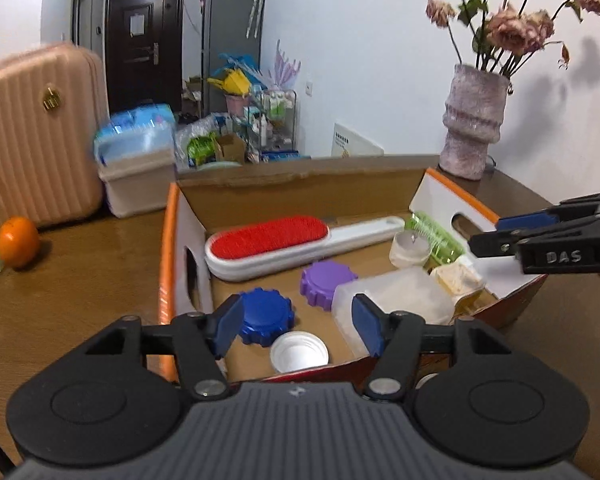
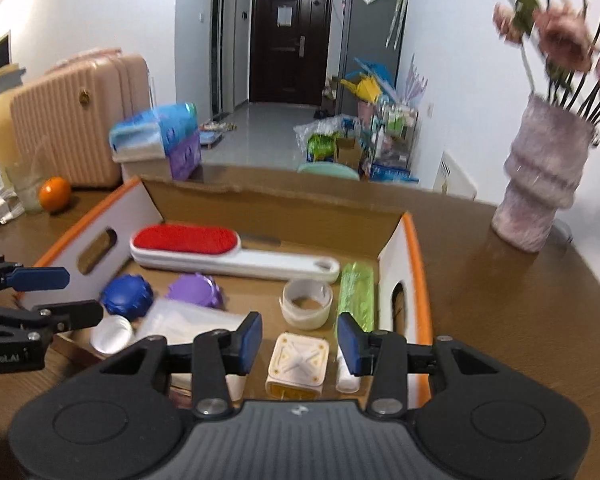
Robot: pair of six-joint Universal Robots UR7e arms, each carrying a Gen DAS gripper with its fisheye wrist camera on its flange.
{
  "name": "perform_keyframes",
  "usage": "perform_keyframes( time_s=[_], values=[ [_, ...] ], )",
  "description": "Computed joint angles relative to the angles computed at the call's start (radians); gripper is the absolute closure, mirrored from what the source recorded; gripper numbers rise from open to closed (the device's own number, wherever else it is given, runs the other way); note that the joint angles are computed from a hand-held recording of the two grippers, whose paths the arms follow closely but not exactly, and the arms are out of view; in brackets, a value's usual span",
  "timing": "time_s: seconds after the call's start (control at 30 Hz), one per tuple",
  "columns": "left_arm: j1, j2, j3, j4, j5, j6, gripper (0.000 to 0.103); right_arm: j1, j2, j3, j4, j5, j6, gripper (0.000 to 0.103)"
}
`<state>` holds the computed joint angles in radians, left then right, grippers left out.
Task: Organize rigid objects
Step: 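Withdraw both grippers from the box toward the last items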
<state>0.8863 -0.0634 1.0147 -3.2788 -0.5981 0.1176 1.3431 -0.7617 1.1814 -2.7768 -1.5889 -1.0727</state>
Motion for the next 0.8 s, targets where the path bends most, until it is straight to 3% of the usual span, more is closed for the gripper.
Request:
perform_keyframes(
  time_s=[0.17, 0.37, 0.43, 0.57, 0.63, 0.7, 0.8],
  values=[
    [-0.066, -0.050, 0.083, -0.091, 0.069, 0.041, 0.037, 0.001, -0.119, 0.110, -0.002, 0.075, -0.012, 0.052],
    [-0.155, -0.088, 0.179, -0.240, 0.121, 0.113, 0.024, -0.008, -0.270, 0.268, -0.044, 0.175, -0.037, 0.045],
    [-0.184, -0.089, 0.207, -0.301, 0.135, 0.156, 0.021, -0.030, -0.320, 0.336, -0.075, 0.265, -0.068, 0.037],
    [-0.246, -0.033, 0.195, -0.575, 0.164, 0.381, 0.017, -0.084, -0.397, 0.476, -0.210, 0.419, -0.115, 0.031],
    [-0.274, -0.010, 0.201, -0.695, 0.159, 0.462, 0.011, -0.123, -0.428, 0.540, -0.274, 0.514, -0.124, 0.021],
    [-0.299, -0.002, 0.233, -0.763, 0.146, 0.476, 0.004, -0.158, -0.450, 0.587, -0.311, 0.578, -0.121, 0.017],
    [-0.342, -0.002, 0.318, -0.792, 0.151, 0.416, 0.003, -0.213, -0.501, 0.666, -0.339, 0.639, -0.121, 0.017]
  ],
)
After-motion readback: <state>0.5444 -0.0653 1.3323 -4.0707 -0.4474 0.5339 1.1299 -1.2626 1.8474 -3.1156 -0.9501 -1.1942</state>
